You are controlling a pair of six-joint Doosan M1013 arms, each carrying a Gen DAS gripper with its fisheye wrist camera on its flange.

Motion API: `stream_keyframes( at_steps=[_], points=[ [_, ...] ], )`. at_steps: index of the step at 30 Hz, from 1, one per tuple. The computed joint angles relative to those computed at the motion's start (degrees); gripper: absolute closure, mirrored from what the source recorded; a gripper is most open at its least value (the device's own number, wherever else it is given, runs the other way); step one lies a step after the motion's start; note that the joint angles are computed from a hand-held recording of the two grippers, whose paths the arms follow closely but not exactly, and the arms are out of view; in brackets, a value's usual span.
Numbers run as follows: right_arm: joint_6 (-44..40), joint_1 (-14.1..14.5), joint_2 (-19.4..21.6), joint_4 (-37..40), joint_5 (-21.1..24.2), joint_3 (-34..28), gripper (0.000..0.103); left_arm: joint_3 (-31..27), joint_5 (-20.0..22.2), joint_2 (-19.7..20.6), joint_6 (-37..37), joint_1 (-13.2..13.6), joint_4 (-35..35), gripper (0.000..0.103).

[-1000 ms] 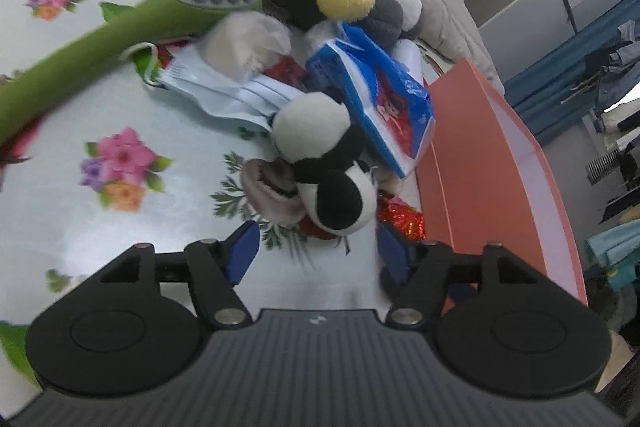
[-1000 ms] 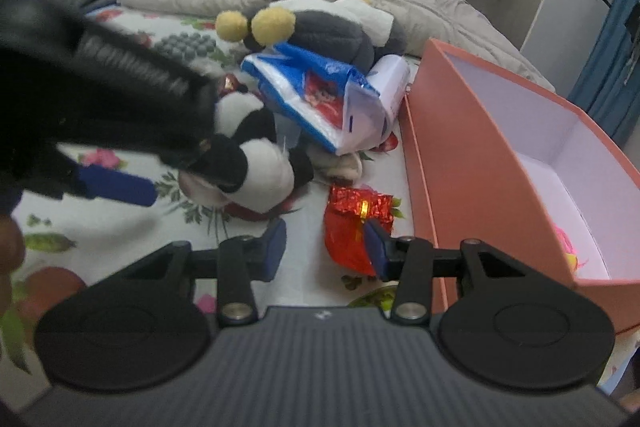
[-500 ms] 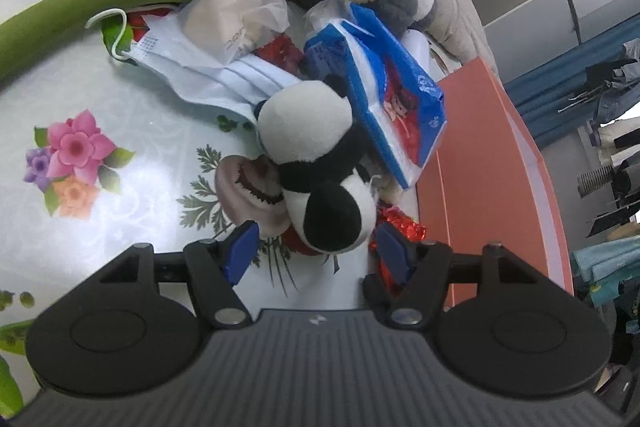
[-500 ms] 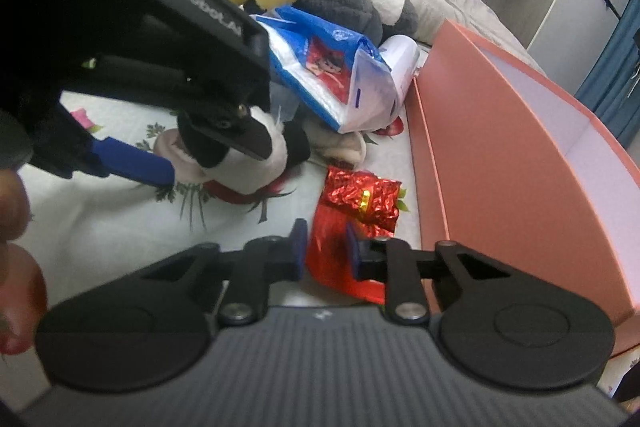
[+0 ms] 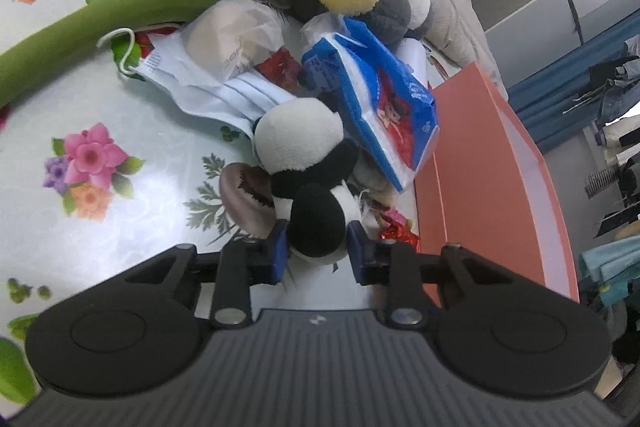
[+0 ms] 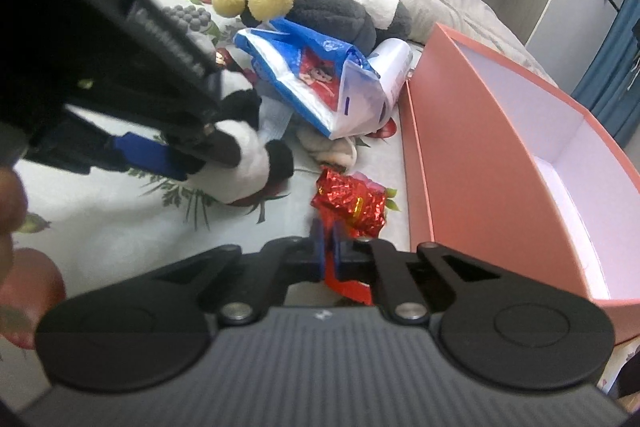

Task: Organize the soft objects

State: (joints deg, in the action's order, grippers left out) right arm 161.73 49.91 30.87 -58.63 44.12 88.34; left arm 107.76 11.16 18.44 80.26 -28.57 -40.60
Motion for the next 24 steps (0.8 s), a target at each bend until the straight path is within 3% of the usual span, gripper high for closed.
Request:
stream_keyframes(
  at_steps=[3, 17, 19, 22, 24],
  points=[
    [0.77, 0.14, -0.72, 0.5, -0.28, 0.41, 0.098, 0.92, 0.03, -1.17, -2.87, -0.14, 3.24, 0.07],
    [-0.94, 1.8, -4.06, 5.27, -5.09, 2.78, 0.099, 6.85, 1.07, -8.52, -36.98, -3.37, 44.32, 0.072],
    [-1.78, 1.95, -4.53, 6.35, -6.37, 3.21, 0.098, 8.49, -1.16, -9.85, -36.24, -3.54, 45.38, 0.072],
    [-2.72, 2.08, -4.79, 7.7, -7.28, 3.42, 0.097, 10.11, -2.42, -11.14, -29.3, -3.47, 40.41, 0.072],
    [-2.71, 1.79, -5.26, 9.44, -9.02, 3.96, 0.096, 10.82, -2.01, -11.7, -30.7, -3.56, 42.39, 0.071]
  ],
)
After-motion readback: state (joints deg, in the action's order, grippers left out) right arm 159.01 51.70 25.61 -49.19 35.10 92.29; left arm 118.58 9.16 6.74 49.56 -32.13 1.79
